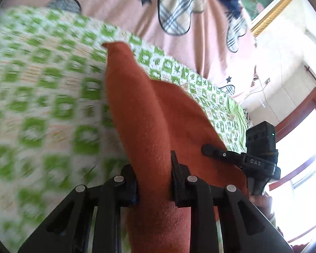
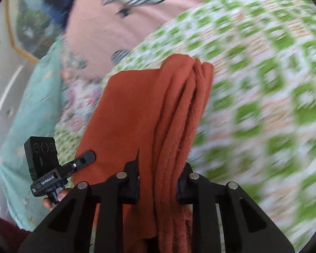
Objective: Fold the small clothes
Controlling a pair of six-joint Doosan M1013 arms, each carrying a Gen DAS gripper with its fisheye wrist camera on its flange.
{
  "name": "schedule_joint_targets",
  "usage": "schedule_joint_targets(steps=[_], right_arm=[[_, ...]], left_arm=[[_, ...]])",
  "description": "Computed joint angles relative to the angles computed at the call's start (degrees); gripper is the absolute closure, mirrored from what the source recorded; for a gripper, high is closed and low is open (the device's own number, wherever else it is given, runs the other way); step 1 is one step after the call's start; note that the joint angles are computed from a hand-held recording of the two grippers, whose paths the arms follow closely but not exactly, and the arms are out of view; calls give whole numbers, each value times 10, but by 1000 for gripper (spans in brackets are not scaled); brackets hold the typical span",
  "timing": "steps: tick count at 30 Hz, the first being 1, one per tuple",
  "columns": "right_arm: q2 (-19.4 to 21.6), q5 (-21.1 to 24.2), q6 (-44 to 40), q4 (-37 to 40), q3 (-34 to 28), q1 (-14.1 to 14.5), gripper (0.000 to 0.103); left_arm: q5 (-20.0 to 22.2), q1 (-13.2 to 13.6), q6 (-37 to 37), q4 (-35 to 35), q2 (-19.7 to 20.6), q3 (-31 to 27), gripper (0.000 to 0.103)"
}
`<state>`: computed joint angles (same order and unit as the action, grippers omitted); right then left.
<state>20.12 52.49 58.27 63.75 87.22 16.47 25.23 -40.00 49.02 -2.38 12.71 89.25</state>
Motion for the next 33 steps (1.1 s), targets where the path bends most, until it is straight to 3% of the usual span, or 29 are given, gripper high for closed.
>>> schedule_joint_targets(steps=[3,9,12,14,15,17,20,24,25,27,31,32,33], right_arm=[[-1,14,-33,23,8,28,79],[14,34,-45,28,9,70,79],[16,20,-11,-12,13,77,77],[14,16,8,-27,16,78,66],[9,8,19,-48,16,79,56],[-3,-21,39,-94,18,85,45],[-17,-37,22,-77,30,80,43],[-26,-48,32,-82,37,80,43],[-28,-48,35,-83,38,80,43],[-32,-48,36,-86,40,80,43],[-43,-68,26,-89,45,86,43],[-46,-73,14,-81,45,87,43],[-47,-78,8,-79,44,90,43]], left_arm=[[11,-13,-93,98,-56,51,80],[52,-30,-213,207,-133,124,80],[51,-16,-194,143,-141,160,78],[36,-9,-182,113,-144,177,74],[21,-4,-174,96,-145,184,71],[7,10,-149,63,-145,186,64],[-10,39,-128,44,-135,180,52],[-25,94,-31,-67,-93,144,50],[-17,106,-33,-61,-79,128,52],[9,122,-67,2,-52,92,84],[48,132,-158,129,-26,38,90],[50,131,-173,149,-28,34,90],[44,129,-185,162,-33,34,81]])
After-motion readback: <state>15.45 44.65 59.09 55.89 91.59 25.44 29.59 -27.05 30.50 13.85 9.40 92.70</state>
